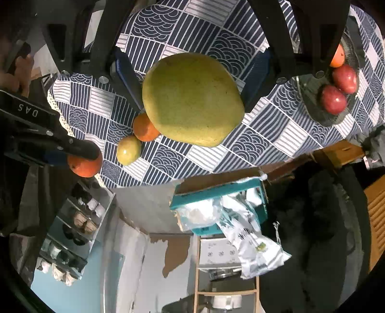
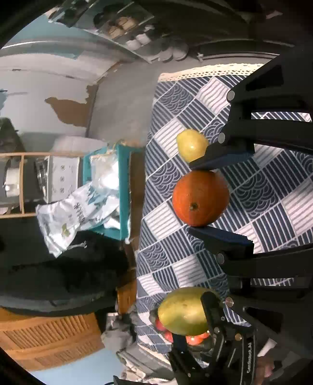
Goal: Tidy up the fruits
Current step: 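Carry the tangerine with the right tool while the left tool carries the pear to the bowl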
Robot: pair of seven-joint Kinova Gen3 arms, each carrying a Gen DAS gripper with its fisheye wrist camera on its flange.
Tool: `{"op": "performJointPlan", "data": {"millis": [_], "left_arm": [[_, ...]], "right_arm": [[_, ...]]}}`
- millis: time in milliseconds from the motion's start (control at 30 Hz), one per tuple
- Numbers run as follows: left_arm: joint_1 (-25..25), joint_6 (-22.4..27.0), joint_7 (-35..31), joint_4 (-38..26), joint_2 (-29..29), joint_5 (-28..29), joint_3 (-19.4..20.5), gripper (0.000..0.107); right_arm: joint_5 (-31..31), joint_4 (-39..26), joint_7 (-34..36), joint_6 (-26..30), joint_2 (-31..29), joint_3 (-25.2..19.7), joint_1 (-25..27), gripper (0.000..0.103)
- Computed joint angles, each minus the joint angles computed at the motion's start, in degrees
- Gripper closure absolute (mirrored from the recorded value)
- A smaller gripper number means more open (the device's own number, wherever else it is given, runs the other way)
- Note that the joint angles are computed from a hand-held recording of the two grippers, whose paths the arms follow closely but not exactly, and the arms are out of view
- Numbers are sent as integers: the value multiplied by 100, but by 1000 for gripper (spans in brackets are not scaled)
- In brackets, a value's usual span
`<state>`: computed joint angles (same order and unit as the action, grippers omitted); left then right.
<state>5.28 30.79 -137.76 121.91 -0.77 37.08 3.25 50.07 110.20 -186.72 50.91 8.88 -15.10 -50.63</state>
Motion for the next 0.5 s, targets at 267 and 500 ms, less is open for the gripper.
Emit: {"op": "performJointPlan", "data": {"millis": [267, 500], "left_arm": [[-257, 460, -518, -13, -311, 413, -352, 25], [-414, 666, -777, -21, -461, 533, -571, 25]], "right_arm": [[143, -242, 89, 130, 14, -60, -144, 57], [212, -505, 221, 221, 81, -62, -262, 57]]}}
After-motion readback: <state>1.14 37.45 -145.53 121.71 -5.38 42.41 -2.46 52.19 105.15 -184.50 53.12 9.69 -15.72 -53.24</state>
